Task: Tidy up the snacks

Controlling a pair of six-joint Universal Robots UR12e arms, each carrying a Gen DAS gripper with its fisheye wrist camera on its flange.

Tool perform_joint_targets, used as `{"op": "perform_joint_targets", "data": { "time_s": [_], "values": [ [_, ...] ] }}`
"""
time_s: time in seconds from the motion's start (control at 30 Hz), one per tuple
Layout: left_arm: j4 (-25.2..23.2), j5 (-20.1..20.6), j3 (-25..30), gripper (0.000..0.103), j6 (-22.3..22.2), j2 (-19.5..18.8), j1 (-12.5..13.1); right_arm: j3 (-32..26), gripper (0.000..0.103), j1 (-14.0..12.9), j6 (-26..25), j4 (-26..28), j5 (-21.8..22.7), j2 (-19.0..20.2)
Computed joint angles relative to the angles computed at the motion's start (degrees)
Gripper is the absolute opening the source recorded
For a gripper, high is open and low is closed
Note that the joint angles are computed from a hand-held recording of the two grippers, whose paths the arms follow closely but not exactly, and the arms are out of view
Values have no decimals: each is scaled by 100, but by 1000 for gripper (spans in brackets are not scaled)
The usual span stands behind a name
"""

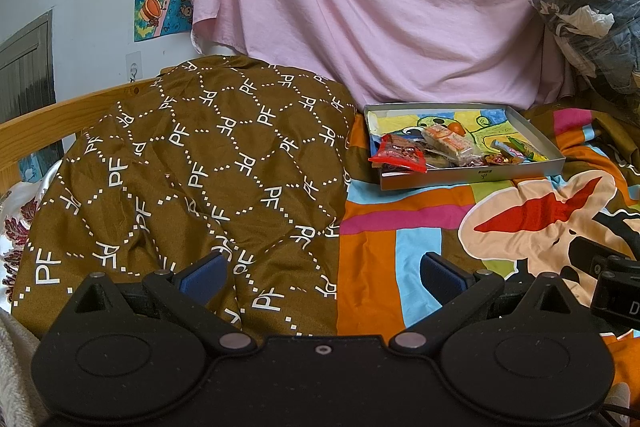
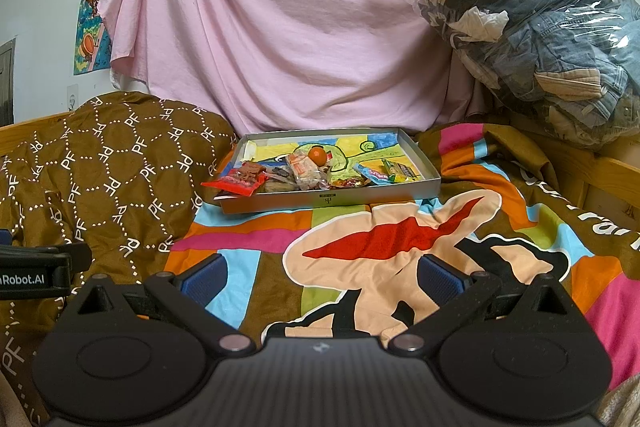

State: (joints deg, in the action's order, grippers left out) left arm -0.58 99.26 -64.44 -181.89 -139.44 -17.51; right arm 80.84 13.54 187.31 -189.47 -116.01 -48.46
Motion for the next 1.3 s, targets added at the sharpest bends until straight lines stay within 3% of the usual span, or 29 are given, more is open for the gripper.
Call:
{"op": "perform_joint_targets", "data": {
  "time_s": [0.93,1.17,1.3],
  "values": [
    [-9,20,-25,102,-28,14,-1,4,103,-1,35,41,-1,4],
    [-65,319,2,102,17,-2,-53,8,103,3,47,79,-5,2],
    [-86,260,-7,102,13,16,-42,-7,103,5,60,130,-6,-3]
  ]
}}
